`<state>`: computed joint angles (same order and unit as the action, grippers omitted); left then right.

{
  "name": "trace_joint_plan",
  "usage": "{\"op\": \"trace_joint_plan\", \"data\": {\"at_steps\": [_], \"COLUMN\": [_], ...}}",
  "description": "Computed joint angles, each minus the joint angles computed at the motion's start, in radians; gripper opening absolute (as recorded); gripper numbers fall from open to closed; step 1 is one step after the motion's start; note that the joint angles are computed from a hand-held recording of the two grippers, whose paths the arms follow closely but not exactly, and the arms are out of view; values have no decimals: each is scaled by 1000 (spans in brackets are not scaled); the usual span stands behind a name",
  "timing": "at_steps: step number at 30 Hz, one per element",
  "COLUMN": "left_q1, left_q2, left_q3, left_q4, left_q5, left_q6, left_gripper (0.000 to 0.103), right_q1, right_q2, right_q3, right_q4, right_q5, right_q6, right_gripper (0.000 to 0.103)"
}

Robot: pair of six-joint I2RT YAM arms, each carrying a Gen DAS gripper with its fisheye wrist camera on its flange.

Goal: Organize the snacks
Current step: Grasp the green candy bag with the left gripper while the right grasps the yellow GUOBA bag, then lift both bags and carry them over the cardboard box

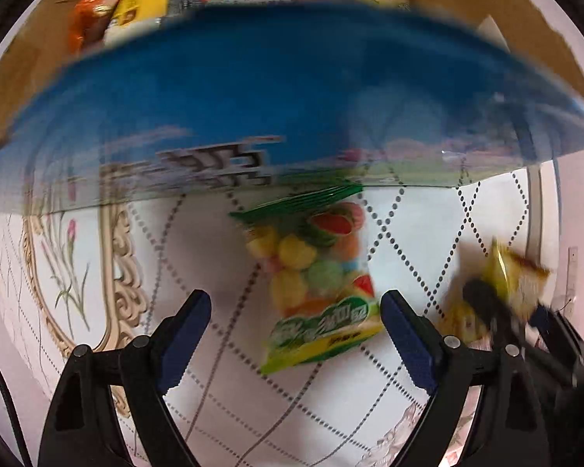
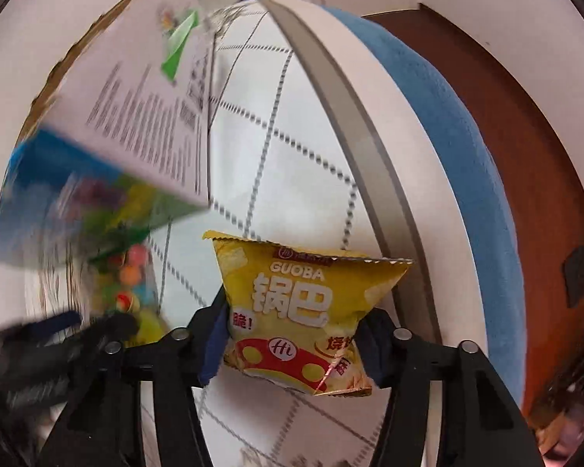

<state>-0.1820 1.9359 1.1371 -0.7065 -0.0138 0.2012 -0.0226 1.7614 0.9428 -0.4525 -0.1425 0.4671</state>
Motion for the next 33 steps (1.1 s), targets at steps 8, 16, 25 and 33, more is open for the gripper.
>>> {"op": "trace_joint_plan", "data": {"at_steps": [8, 16, 25, 33], "left_q1": [-5, 230, 349, 350], "left_q2": [-63, -223, -90, -36], "left_q3": [-79, -236, -208, -233], "left_q4": [60, -44, -54, 15], "left_q5": [32, 44, 122, 130], "left_q6": [90, 300, 288, 298], "left_gripper": [53, 53, 57, 57], "right_q1": [0, 133, 255, 236], "right_q2": [-68, -27, 84, 48], "right_q3": [-80, -56, 102, 122], "right_q4": [-87, -99, -158, -240], "right_q5": [-91, -184, -157, -86], "right_q6": [-57, -21, 22, -11], "right_gripper": [58, 58, 68, 72]}}
